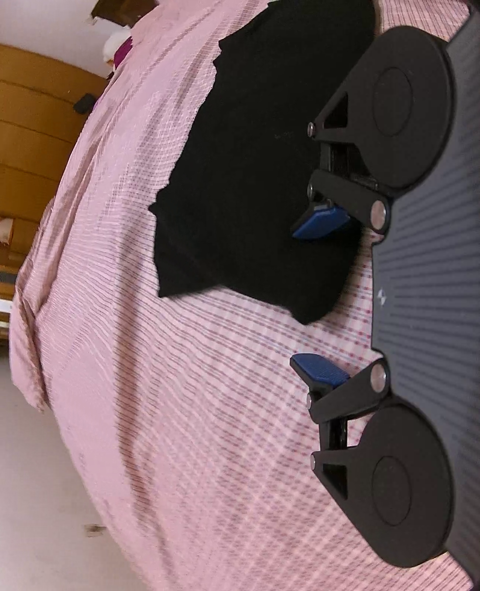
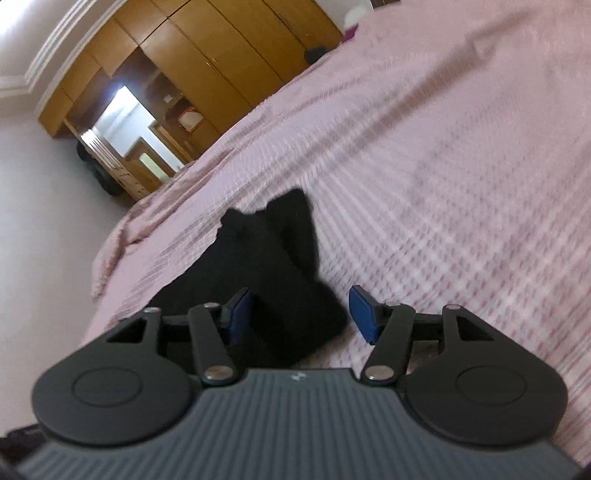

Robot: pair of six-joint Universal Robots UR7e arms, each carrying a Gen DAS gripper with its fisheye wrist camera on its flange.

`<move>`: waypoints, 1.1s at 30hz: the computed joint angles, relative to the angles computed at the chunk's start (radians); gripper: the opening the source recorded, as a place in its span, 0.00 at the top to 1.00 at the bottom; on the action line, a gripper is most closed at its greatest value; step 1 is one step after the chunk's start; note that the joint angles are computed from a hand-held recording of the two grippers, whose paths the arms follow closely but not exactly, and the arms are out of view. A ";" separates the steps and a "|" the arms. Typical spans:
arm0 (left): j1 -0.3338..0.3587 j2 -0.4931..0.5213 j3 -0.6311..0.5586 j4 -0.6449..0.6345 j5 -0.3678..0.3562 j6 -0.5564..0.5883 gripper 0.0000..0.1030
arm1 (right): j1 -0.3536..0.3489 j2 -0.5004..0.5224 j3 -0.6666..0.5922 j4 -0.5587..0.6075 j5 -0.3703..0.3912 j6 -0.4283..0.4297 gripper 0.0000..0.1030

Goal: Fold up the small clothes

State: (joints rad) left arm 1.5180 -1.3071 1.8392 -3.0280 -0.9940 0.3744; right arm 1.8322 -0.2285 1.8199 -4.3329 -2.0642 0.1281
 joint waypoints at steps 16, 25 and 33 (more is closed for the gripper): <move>-0.020 0.010 0.042 -0.062 0.065 0.018 0.26 | -0.015 0.049 -0.045 -0.048 0.041 -0.058 0.35; -0.032 0.001 0.039 -0.005 0.106 -0.003 0.26 | 0.012 0.079 -0.152 0.028 -0.011 -0.050 0.25; -0.032 -0.002 0.038 0.010 0.105 -0.008 0.25 | 0.004 0.080 -0.160 0.024 0.015 -0.025 0.34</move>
State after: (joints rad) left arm 1.4863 -1.3094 1.8773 -3.0179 -0.8894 0.3660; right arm 1.8358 -0.1485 1.6594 -4.3092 -2.0493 0.1034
